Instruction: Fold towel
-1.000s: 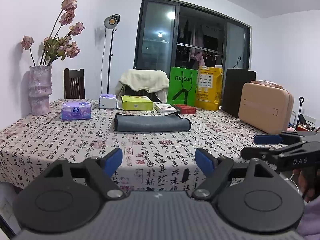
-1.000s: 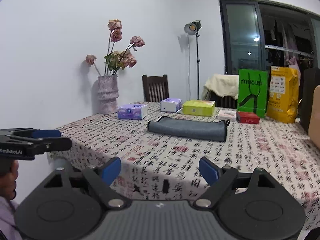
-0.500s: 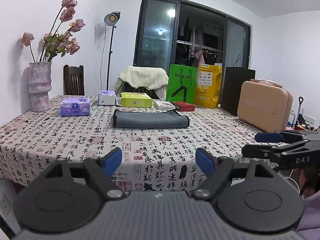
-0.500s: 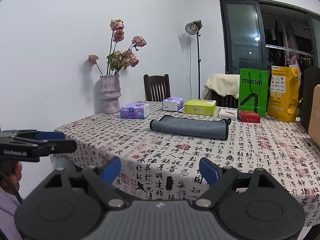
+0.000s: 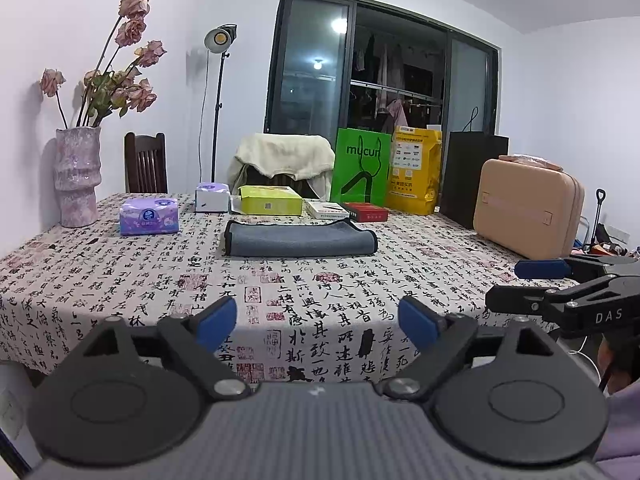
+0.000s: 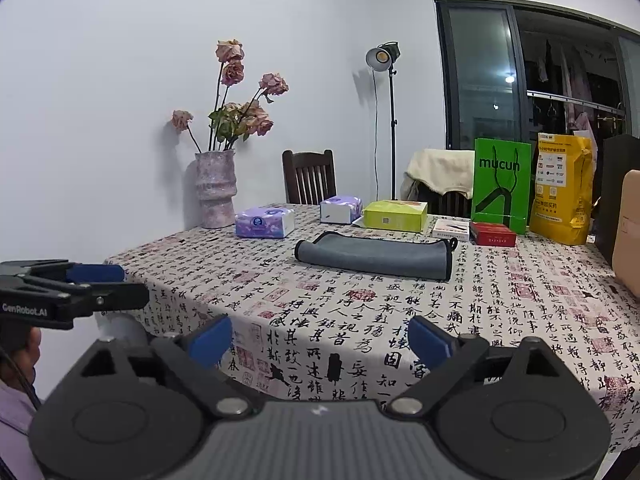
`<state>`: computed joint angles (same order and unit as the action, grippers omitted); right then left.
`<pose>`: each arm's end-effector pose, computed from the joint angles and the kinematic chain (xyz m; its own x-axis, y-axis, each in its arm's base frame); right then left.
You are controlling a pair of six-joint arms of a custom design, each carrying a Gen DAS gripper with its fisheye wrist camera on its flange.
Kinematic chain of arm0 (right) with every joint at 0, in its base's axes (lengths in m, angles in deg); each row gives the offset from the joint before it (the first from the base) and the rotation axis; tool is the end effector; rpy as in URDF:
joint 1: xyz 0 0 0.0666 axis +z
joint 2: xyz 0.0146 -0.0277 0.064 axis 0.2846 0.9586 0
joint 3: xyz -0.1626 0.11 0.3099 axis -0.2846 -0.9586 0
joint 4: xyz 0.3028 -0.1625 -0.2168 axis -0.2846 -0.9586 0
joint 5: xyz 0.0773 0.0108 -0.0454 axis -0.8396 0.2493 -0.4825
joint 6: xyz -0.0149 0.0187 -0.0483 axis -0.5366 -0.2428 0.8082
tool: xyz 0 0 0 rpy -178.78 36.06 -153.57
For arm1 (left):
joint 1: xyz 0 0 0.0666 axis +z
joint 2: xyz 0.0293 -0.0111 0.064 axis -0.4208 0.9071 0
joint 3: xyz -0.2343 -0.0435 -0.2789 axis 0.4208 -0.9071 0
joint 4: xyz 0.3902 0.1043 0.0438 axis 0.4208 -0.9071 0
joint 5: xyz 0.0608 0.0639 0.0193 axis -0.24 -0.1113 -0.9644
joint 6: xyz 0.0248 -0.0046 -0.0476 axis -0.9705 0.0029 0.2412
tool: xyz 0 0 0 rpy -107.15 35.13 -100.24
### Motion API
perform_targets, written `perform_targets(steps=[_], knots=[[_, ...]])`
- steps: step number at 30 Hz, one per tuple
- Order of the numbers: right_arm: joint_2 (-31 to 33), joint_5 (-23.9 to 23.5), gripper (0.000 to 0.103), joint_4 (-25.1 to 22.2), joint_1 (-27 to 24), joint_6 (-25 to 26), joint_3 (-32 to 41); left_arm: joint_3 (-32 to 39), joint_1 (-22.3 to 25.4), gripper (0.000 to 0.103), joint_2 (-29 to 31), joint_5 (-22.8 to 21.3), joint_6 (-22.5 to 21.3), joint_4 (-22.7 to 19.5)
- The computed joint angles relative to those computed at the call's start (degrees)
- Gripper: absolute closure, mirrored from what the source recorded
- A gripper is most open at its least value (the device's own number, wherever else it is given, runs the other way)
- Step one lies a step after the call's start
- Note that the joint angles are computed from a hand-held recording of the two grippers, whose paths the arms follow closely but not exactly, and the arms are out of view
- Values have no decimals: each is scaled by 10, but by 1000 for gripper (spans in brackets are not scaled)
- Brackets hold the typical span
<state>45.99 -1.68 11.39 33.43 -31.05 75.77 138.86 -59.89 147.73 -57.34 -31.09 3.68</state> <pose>0.5838 0.1921 0.4230 -0.2632 -0.1731 -0.9491 -0.6646 0.7457 0.0483 0.4738 -0.3087 0.4351 -0.2932 -0.0786 -0.9528 -0.0200 0.9969 -0.0760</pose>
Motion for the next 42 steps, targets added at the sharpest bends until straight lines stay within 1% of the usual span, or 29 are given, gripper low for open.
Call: perform_targets(steps=[3, 6, 9, 15, 42], knots=[[-1, 1, 4, 4, 0, 1, -2, -2, -1, 9, -1, -4, -4, 4], [-1, 1, 3, 4, 0, 1, -2, -2, -3, 1, 0, -12, -8, 5], [-1, 0, 0, 6, 0, 1, -3, -3, -4, 0, -1, -16, -12, 9], [0, 4, 0, 8, 1, 4, -3, -3, -4, 0, -1, -15, -9, 5], [-1, -6, 0, 12, 0, 4, -7, 1, -6, 0, 0, -21, -10, -1]])
